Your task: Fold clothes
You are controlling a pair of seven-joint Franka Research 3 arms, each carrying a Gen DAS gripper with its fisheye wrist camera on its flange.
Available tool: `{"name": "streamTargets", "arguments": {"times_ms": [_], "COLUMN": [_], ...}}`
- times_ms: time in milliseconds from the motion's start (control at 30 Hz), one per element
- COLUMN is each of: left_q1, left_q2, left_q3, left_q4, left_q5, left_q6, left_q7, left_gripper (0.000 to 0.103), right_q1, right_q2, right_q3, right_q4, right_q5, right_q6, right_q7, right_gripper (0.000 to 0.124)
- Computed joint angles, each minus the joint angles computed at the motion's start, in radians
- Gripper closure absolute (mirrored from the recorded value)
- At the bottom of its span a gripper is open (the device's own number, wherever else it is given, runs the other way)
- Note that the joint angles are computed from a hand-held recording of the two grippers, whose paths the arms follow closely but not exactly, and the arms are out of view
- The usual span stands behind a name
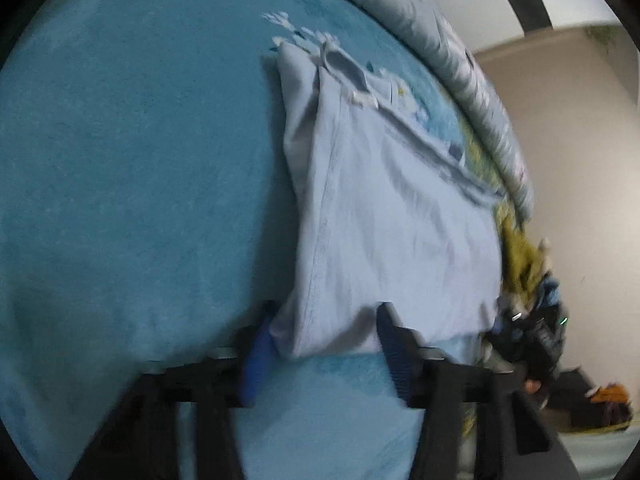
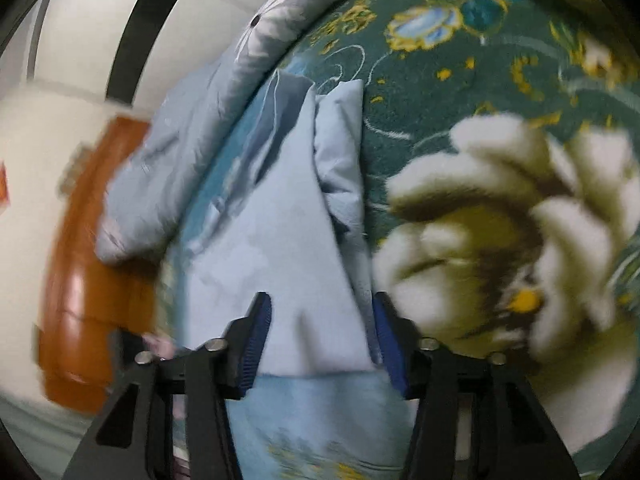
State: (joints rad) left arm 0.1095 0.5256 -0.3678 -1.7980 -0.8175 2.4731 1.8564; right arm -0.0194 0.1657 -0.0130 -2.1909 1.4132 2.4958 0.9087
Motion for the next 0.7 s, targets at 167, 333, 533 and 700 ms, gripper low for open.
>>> {"name": "streamTargets", "arguments": {"times_ms": [167, 333, 533, 700], "left_q1": [0.028, 0.058, 0.039, -0.026], "left_q2": [-0.047, -0.224, -0.439, -0.533], "left_q3": [-0.037, -0.057, -0.007, 0.043], "left_q4": [-0.08, -0.262, -0.527, -0.661], "left_q5": [-0.145, -0.359, -0.546, -0.607], "left_q6": [0.065, 0.061, 0.003, 0.001], "left_q7": [0.04, 0.266, 0.458, 0.517], "left_gripper": [0.095, 0.096, 0.096, 0.096], "right_q1": [0.007, 0.03, 0.068, 0.076], "right_q2": [-0.029, -0.193, -0.411, -0.542], "right_q3": [0.004, -0.013, -0.068, -0.106], "right_q4": [-0.025, -0.153, -0.391, -0.573], "right_q5": [0.029, 0.039, 0.095, 0.143], "right_q6": [0.031, 0.023, -0.022, -0.044], "right_q7": [0.036, -0.062, -0.166, -0.242], "right_gripper": [0.118, 0.118, 0.118, 0.118]}}
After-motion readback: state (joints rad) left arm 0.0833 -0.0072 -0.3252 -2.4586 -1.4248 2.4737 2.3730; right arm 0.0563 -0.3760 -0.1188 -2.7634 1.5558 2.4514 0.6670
